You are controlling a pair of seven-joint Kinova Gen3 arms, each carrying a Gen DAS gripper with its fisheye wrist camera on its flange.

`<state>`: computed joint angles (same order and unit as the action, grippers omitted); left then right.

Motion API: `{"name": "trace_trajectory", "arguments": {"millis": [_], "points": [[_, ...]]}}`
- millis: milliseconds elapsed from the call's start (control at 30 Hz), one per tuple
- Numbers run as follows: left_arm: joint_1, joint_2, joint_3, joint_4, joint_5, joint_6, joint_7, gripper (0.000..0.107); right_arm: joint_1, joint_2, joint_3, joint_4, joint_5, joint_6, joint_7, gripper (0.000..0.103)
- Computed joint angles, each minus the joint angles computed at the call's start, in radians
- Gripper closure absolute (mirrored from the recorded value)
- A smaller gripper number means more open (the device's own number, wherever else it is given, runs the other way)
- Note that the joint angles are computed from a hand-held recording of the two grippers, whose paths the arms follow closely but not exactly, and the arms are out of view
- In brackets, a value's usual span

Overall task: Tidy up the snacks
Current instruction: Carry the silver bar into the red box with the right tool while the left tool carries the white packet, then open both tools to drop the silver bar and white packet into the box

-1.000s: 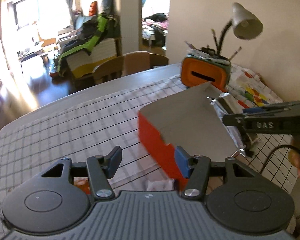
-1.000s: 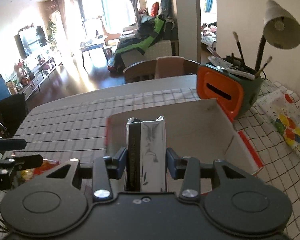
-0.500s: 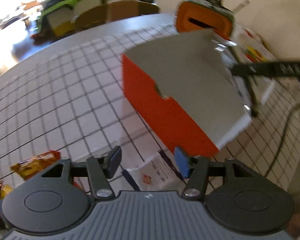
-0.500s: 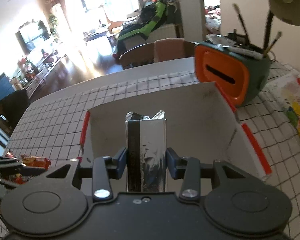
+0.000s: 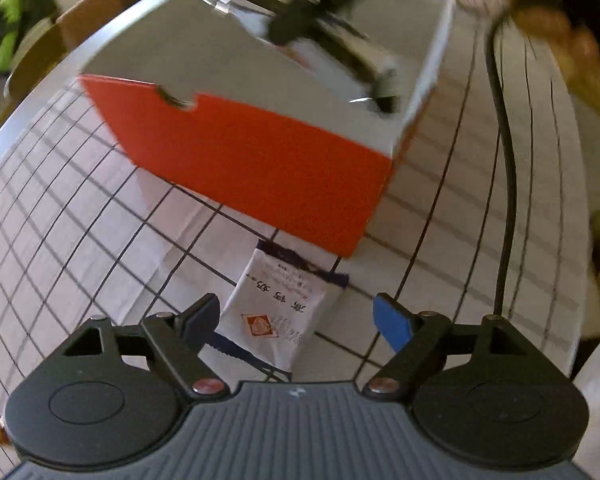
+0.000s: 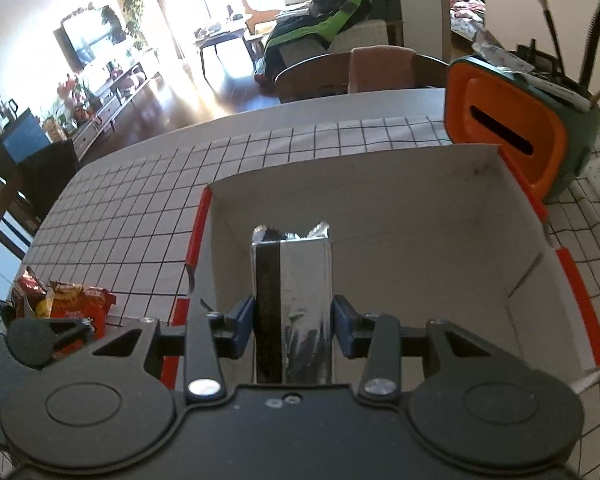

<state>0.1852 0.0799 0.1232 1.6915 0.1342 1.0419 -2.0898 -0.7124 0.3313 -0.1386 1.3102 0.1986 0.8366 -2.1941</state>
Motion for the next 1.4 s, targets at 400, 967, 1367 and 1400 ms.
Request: {"name": "trace_trajectory", "arguments": {"millis": [400,967,1367,1400], "points": [[-0.026,0.058,-0.01,0.0,0.011,-0.015,-0.048,0.037,0.013,0.024,0.002,-0.015,-0.026,-0.001,0.022,0.067],[-0.066,-0.084,-0.049,0.084,0.071,-0.096,0.241,0.061,0.057,0.0,-0.003,0.034,-0.07,-0.017,0.05,0.067],[-0.061,-0.118,-0.032,-0.095,0.136,-0.073,0.323,0.061,0.092,-0.06,0.001,0.076,-0.05,-0.026,0.067,0.067],[-0.052,-0.09,-0.022,-0.122,0.121,-0.077,0.34,0.061,0.097,-0.063,0.001,0.08,-0.051,-0.029,0.067,0.067]]}}
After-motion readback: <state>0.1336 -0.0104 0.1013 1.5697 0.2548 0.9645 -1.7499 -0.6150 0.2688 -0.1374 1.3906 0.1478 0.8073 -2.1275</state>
